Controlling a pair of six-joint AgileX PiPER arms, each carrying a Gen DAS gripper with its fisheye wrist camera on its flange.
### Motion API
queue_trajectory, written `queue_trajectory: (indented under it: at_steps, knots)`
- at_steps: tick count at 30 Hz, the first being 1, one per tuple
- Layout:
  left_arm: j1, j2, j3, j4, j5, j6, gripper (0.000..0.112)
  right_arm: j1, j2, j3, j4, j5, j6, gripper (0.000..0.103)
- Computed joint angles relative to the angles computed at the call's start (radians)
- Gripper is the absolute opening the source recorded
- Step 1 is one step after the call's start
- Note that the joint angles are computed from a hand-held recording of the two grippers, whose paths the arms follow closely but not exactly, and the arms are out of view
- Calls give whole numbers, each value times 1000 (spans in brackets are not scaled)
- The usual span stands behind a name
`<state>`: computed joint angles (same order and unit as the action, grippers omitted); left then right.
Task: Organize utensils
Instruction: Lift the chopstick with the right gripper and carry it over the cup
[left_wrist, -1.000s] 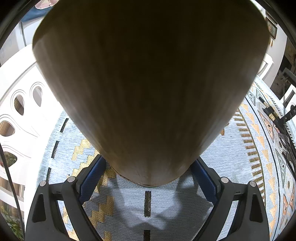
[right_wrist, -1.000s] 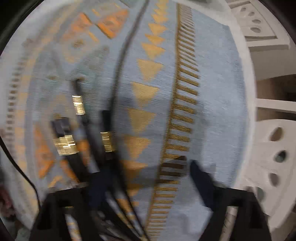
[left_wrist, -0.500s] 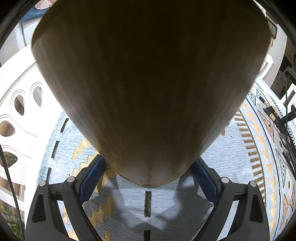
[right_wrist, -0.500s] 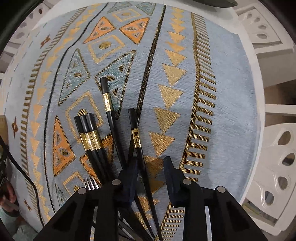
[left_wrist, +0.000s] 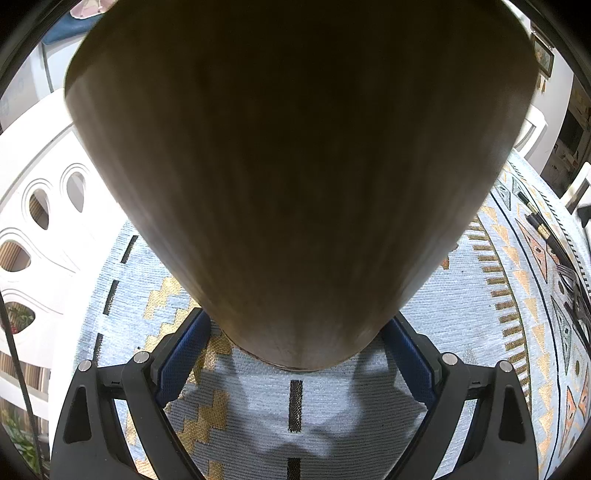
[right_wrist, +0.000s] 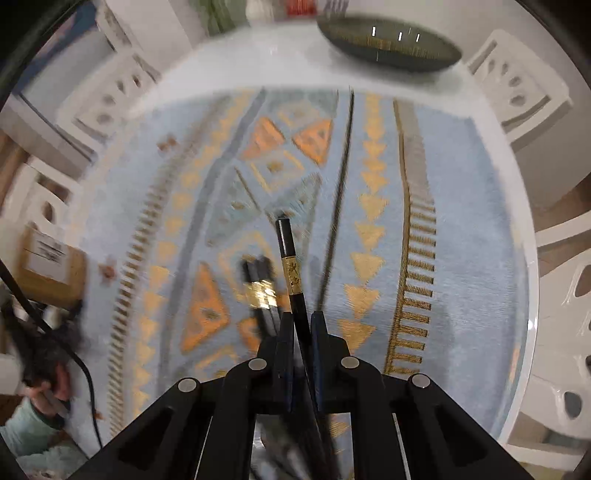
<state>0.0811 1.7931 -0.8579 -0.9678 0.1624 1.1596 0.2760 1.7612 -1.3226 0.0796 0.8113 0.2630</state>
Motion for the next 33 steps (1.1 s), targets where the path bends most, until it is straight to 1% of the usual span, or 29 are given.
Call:
queue_trajectory:
  at_steps: [3,4,5,7,8,9,10,11,13,14,16,18,19,22,25,26,27,28,29,33]
  knots:
    - [1,1,0,-4,0,4,94,45,-92,39,-54,-62,95,9]
    - [3,-1,2,-16,0,17,94,51,-100,35,-58,-79,114,9]
    - [-10,12,1,-56,-15,49,94,63,-120,36,-73,-92,147,9]
    - [-9,10,5,-69,-17,63,94,78,-160,41,-91,-125,180,9]
    - [-7,10,6,-76,-16,71,94,99,-182,44,-99,-145,208,6]
    - [-8,9,7,-76,-17,70,94,110,-189,45,-95,-172,217,6]
    - [-6,9,9,-88,-17,84,94,126,-182,7,-104,-180,233,6]
    - [-7,9,8,-84,-18,80,94,150,-172,-40,-152,-174,274,6]
    - [-7,9,7,-76,-17,72,94,194,-144,-117,-192,-186,318,6]
    - [-8,9,7,-74,-18,68,94,212,-124,-160,-193,-205,320,6]
    - [-9,9,7,-72,-18,67,94,246,-74,-243,-204,-212,335,6]
    - [-10,9,7,-68,-18,61,94,268,-23,-335,-171,-223,308,6]
    - [-16,4,7,-30,-20,18,94,273,0,-380,-146,-228,290,6]
    - [-20,2,7,-10,-20,-5,94,286,76,-523,-20,-246,196,6]
    - [-19,1,8,-16,-20,1,94,306,160,-698,79,-219,114,6]
    - [-20,2,7,-7,-21,-9,94,310,197,-766,129,-204,73,6]
    - [-20,1,8,-9,-21,-6,94,306,222,-801,218,-207,4,6]
    - [-20,2,7,-8,-20,-8,94,307,254,-851,274,-197,-31,6]
    - [-20,2,6,-5,-20,-11,94,310,291,-911,295,-172,-43,6]
    - [-21,2,6,-2,-20,-15,94,354,436,-1158,222,-46,16,6]
